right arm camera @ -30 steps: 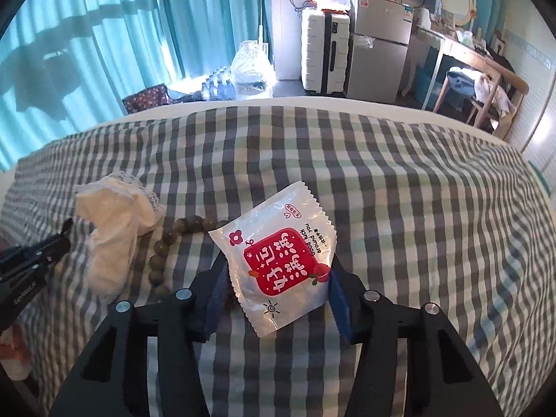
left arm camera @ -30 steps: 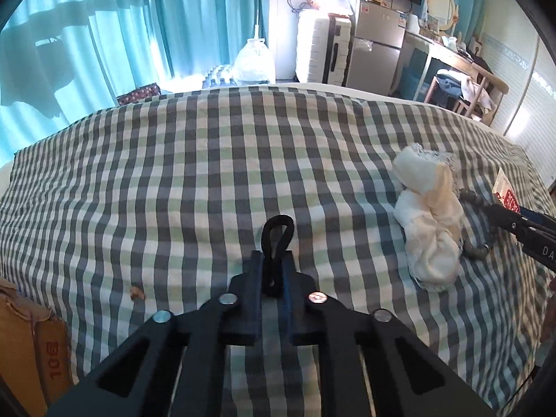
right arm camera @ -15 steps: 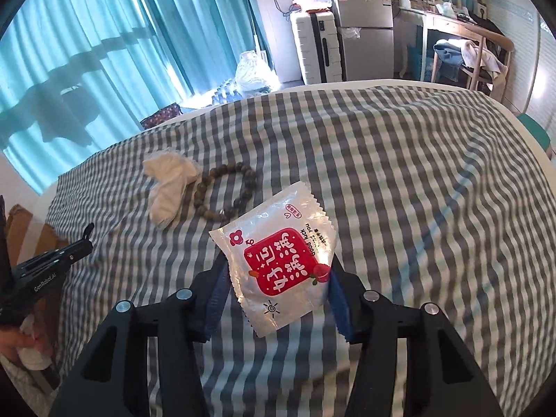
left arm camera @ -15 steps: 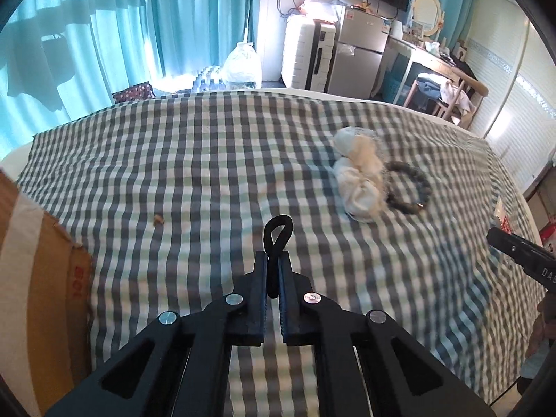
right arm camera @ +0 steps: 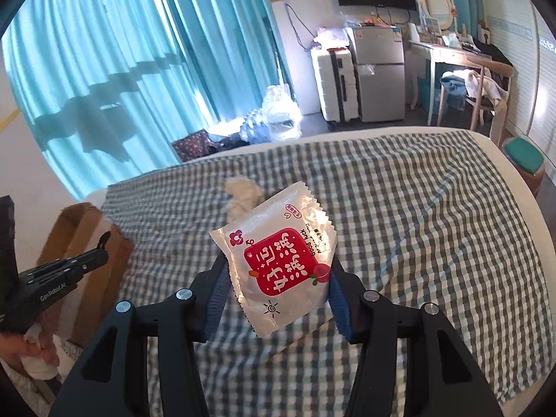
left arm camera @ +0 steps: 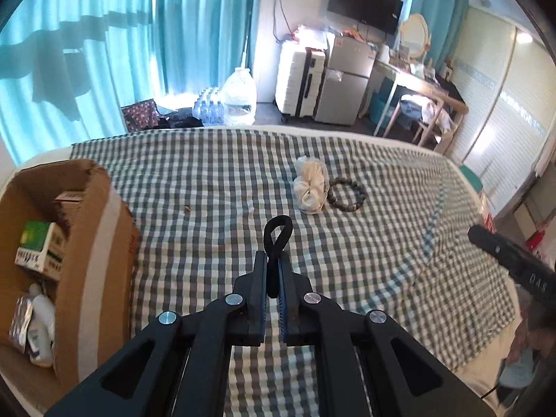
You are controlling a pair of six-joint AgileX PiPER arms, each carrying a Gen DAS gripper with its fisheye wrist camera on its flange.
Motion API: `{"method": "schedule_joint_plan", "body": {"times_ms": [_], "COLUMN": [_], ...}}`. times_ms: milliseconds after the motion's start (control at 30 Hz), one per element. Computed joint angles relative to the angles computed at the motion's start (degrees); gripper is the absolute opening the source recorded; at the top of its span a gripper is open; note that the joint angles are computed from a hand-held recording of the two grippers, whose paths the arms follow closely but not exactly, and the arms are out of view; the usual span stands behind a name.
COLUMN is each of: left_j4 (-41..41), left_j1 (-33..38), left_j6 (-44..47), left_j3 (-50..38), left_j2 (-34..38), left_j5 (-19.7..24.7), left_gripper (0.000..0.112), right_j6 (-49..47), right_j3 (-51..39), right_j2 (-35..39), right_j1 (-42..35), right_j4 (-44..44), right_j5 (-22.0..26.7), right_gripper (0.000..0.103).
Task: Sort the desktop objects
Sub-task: 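Carry sachet and hair tie over the cardboard box and open both grippers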
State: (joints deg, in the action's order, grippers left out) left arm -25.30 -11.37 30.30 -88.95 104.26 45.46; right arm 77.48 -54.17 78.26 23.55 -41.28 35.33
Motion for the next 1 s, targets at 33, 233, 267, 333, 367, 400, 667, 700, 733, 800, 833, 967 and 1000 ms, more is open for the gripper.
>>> {"method": "schedule_joint_plan", "body": {"times_ms": [33, 233, 267, 333, 367, 400, 667, 700, 733, 800, 833, 967, 1000], "left_j4": [-0.3, -2.5, -3.0, -4.3, -5.2, -5.8, -11.2, -11.8, -12.2, -12.4, -12.4, -12.6, -12.4], "left_j1": [0.5, 4.7, 5.4, 7.3, 8.6, 9.5, 19.9, 21.1, 22.6, 24.6, 26.0, 30.5, 31.3], "left_j6": [0.1, 1.8, 2.2, 3.7, 4.6, 5.1, 8.7, 9.3, 9.7, 10.5, 10.6, 11.6, 11.6], "left_j3": [1.6, 6.0, 6.4, 7.2, 7.1, 7.0, 0.4, -0.3, -1.6, -3.3, -5.2, -9.2, -10.0], "left_j2": [-2.2, -9.4, -10.2, -12.2, -13.0, -13.6, -12.8, -12.3, -11.4, -10.1, -8.6, -4.5, -3.5], "left_j5": [0.0, 3.3, 3.6, 4.4, 5.2, 5.7, 12.5, 13.0, 13.4, 14.0, 14.8, 15.4, 15.3], "left_gripper": [0.006, 0.006, 0.006, 0.006, 0.006, 0.006, 0.006, 0.006, 0.006, 0.006, 0.006, 0.006, 0.006], "right_j6": [1.8, 8.5, 9.4, 9.0, 9.1, 8.4, 1.5, -0.2, -1.5, -5.2, -7.3, -18.6, -21.3], "right_j3": [-0.5, -5.3, -6.1, -8.7, -9.9, -11.8, -27.9, -30.8, -33.1, -38.8, -41.7, -56.3, -60.1], "right_j2": [-0.6, -0.6, -0.3, 0.6, 1.2, 2.0, 11.7, 13.8, 15.6, 19.8, 21.9, 32.5, 35.3], "right_j1": [2.2, 15.2, 16.9, 19.7, 20.9, 22.0, 27.7, 28.0, 28.3, 28.3, 28.2, 27.6, 27.4], "right_j4": [-1.0, -6.4, -7.5, -8.1, -8.6, -8.6, -8.2, -7.7, -7.2, -5.1, -3.8, 3.9, 6.0], "right_j5": [1.4, 9.0, 9.7, 11.8, 12.8, 13.7, 17.7, 17.6, 17.5, 16.7, 16.3, 16.1, 16.4], "right_gripper": [0.051, 0.051, 0.051, 0.051, 0.051, 0.051, 0.051, 0.051, 0.051, 0.051, 0.051, 0.051, 0.051]}}
